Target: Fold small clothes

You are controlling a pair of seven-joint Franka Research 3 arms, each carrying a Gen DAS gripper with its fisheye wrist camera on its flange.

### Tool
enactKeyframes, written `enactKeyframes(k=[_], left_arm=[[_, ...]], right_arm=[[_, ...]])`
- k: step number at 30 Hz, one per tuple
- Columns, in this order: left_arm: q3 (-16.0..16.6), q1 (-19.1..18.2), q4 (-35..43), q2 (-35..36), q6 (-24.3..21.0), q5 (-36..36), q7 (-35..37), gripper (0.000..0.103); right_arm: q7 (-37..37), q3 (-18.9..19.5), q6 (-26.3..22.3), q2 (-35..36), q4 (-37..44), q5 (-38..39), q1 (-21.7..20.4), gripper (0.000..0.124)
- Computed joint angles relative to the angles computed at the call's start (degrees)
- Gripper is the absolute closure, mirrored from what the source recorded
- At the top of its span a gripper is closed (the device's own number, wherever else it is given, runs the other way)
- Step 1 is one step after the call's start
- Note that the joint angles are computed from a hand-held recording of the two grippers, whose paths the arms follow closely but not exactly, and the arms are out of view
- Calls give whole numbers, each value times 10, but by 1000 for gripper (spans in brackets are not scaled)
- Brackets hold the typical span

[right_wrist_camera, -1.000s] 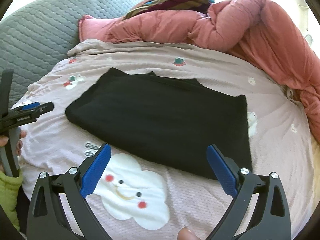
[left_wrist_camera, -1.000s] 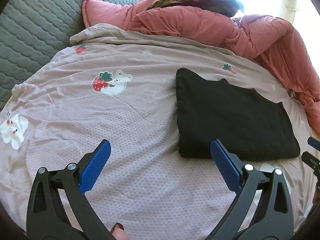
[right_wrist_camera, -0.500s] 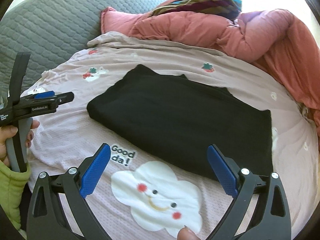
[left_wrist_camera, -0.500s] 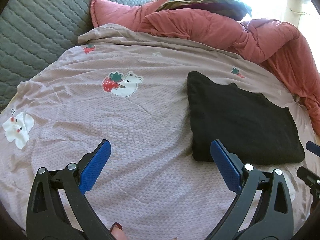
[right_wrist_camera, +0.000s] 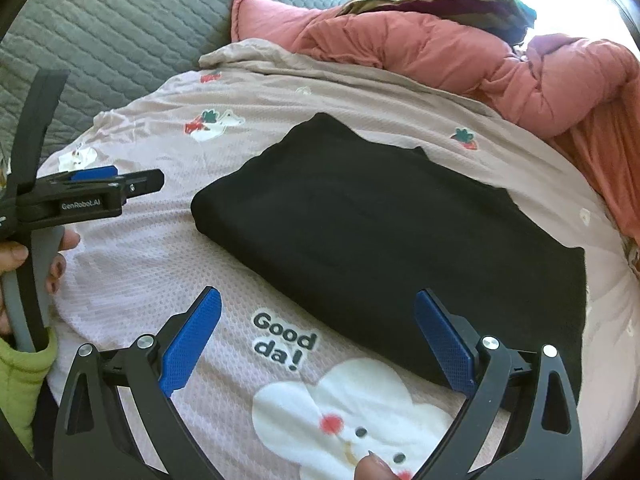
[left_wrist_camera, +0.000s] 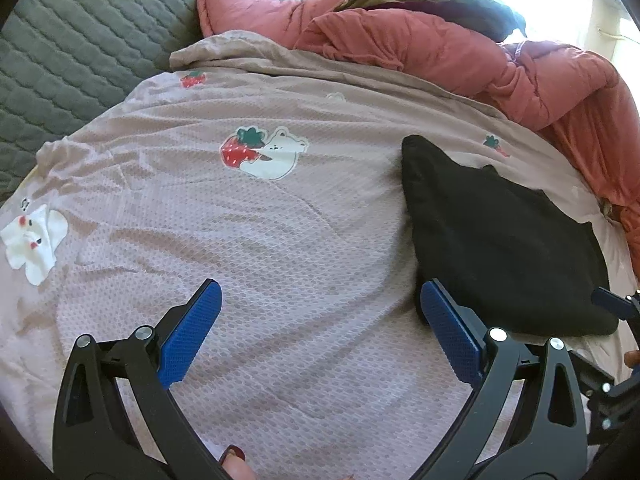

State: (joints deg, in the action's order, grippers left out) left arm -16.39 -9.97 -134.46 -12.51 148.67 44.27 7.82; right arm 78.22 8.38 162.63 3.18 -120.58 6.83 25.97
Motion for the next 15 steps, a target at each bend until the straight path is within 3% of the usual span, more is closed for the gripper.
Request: enactKeyframes(k=[8,15], left_arm=[[9,3,-2,9,-3,-16,6,10],[11,9,-4,12,1,-15,3,10]], right_arm=[[21,-7,-5,49,43,-48,15,27],[83,-39,3,82,63,-154,47,27]])
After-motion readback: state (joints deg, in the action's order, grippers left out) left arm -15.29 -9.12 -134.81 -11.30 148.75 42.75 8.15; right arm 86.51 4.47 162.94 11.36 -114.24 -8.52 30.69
